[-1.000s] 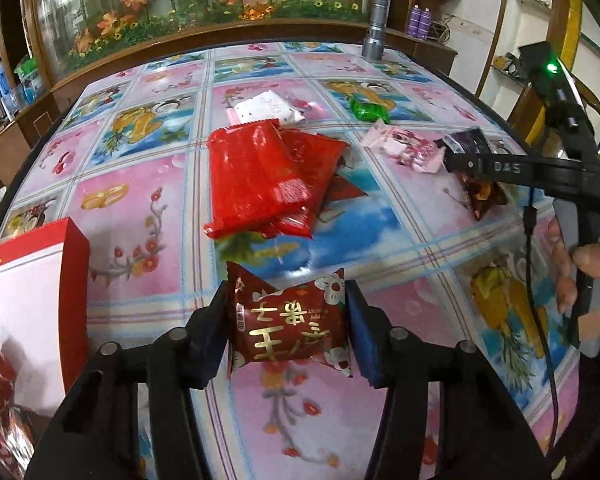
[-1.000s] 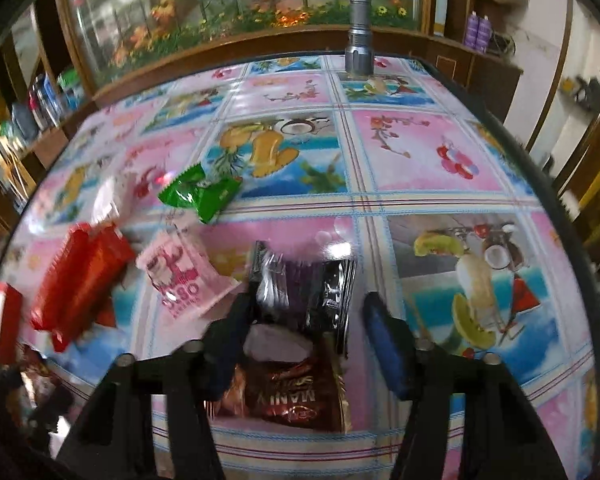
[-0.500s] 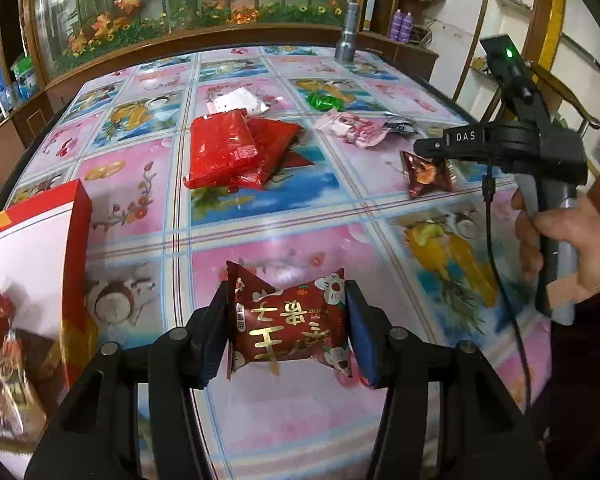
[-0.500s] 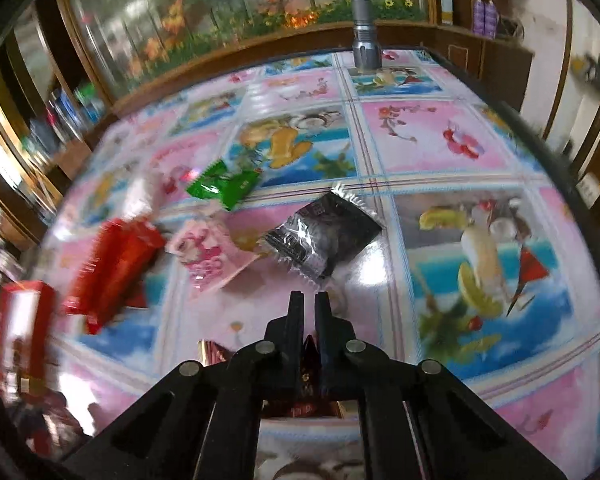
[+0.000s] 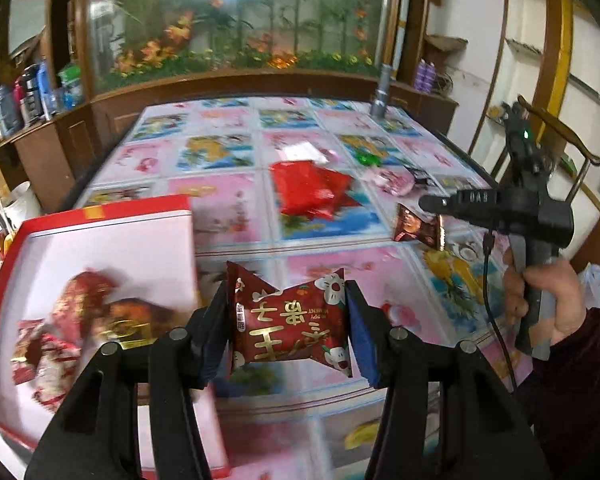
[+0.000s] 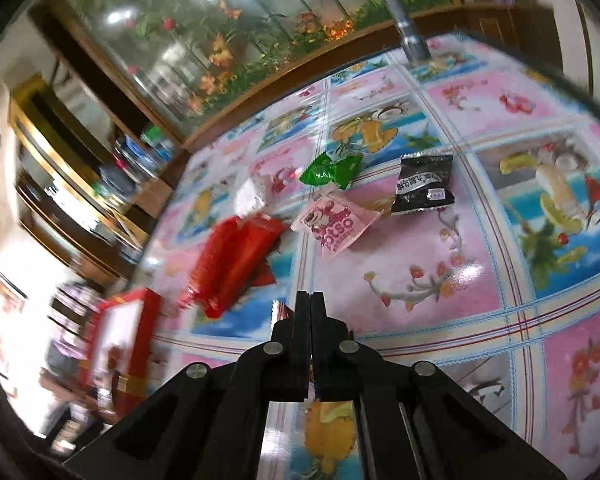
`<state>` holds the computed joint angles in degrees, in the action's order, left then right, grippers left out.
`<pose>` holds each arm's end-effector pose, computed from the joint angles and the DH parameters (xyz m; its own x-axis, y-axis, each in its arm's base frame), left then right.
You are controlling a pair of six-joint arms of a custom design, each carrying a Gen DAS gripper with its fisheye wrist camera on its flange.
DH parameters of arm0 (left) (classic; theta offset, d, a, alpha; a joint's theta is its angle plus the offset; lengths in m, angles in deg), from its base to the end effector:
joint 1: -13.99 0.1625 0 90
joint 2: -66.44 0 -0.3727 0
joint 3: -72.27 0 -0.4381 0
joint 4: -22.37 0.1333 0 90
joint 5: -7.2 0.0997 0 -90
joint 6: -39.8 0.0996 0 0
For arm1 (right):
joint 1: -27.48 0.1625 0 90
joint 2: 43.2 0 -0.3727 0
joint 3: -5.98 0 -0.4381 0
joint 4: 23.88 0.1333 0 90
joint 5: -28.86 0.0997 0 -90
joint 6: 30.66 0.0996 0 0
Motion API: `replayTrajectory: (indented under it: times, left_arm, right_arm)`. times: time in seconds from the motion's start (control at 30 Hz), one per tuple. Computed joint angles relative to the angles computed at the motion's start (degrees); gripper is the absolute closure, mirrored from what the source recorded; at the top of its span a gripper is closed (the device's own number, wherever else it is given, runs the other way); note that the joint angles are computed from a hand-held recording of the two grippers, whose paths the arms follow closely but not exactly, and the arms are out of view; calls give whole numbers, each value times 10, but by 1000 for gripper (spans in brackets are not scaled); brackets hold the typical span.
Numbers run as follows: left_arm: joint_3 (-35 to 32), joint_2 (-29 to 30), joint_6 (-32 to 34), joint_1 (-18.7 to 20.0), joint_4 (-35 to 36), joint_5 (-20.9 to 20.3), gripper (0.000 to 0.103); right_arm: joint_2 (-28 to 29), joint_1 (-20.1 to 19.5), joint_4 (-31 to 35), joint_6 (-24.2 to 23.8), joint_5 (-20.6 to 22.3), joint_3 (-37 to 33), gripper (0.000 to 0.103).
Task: Organize snacks
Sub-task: 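Carry both snacks to the tray and open both tools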
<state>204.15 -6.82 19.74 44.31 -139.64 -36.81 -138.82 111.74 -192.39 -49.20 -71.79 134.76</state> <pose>-0.2837 -0.4033 0.1012 -0.7526 0.3159 -0.5778 0.6192 0.6382 -0.4575 0.0673 -0.4791 0.2959 -0.9370 -0.0051 0.3493 -0.2401 0.7358 -0.6332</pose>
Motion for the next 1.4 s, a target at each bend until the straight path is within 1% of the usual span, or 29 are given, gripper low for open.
replayTrajectory:
  times: [0.07, 0.13, 0.17, 0.2, 0.23, 0.27, 0.3, 0.33, 0.4, 0.43, 0.47, 0.5, 0.53, 0.63, 0.67, 0.7, 0.8, 0.83, 0.87, 0.93, 0.97, 1.0, 1.07, 1.13, 1.17, 1.23, 1.3, 1.4]
  left_arm:
    - [12, -16, -3, -1, 1, 6, 51]
    - [23, -28, -6, 0, 1, 11, 51]
    - [27, -34, -9, 4, 1, 8, 51]
    - [30, -39, -14, 7, 2, 6, 51]
    - [34, -45, -18, 8, 3, 6, 51]
    - [37, -48, -20, 12, 0, 6, 51]
    - [40, -52, -22, 13, 0, 6, 51]
    - [42, -55, -23, 14, 1, 5, 51]
    - [45, -59, -26, 16, 0, 3, 51]
    - [46, -61, -25, 16, -1, 3, 51]
    - [47, -61, -21, 16, -3, 3, 51]
    - [50, -65, -18, 16, -6, 3, 51]
    - [52, -67, -15, 17, -9, 2, 51]
    - [59, -78, -15, 22, -14, 5, 51]
    - [63, -85, -19, 20, -11, 6, 51]
    - [66, -91, -21, 22, -12, 7, 51]
    - [74, -108, -24, 24, -12, 16, 51]
    - [77, -114, -23, 25, -13, 21, 51]
    - [80, -122, -24, 27, -13, 27, 51]
    - [86, -135, -27, 29, -10, 39, 51]
    - [89, -142, -28, 31, -8, 49, 51]
    - [92, -149, -31, 32, -4, 59, 51]
    - [96, -164, -39, 37, 9, 75, 51]
    - [103, -179, -50, 41, 19, 93, 51]
    - [106, -186, -55, 42, 26, 103, 51]
    - [110, -196, -63, 47, 35, 115, 51]
    - [117, -210, -76, 52, 51, 125, 51]
    - [123, -227, -95, 57, 76, 142, 51]
  right_arm:
    - [1, 7, 9, -12, -4, 1, 96]
    - [1, 14, 24, -19, -11, -2, 84]
    - [3, 18, 36, -26, -19, -5, 59]
    - [5, 20, 47, -35, -30, -8, 36]
    - [11, 26, 62, -45, -51, -13, 33]
    - [18, 31, 62, -59, -72, -15, 33]
    - [23, 36, 48, -75, -90, -12, 36]
    - [23, 37, 32, -89, -95, -5, 39]
    - [27, 42, 10, -115, -105, 2, 50]
    - [34, 47, 1, -121, -121, 2, 55]
    - [46, 53, -10, -121, -145, -1, 65]
    - [53, 54, -9, -118, -157, -4, 67]
    - [60, 55, -12, -117, -165, -6, 68]
    - [84, 72, -53, -145, -207, -6, 68]
    - [90, 77, -62, -146, -220, -7, 69]
    - [90, 78, -60, -138, -220, -7, 69]
    - [81, 80, -42, -113, -192, -4, 70]
    - [76, 82, -23, -97, -175, -5, 70]
    - [69, 84, 3, -78, -149, -6, 70]
    - [65, 92, 34, -58, -102, -9, 70]
    - [66, 102, 49, -55, -67, -10, 70]
    - [71, 113, 54, -58, -46, -11, 70]
    - [90, 138, 53, -64, -19, -13, 70]
    - [120, 166, 48, -66, -2, -20, 70]
    - [144, 183, 42, -67, 6, -25, 70]
    - [179, 202, 33, -67, 7, -35, 70]
    - [221, 220, 37, -63, 7, -51, 70]
    - [266, 233, 36, -54, 11, -64, 70]
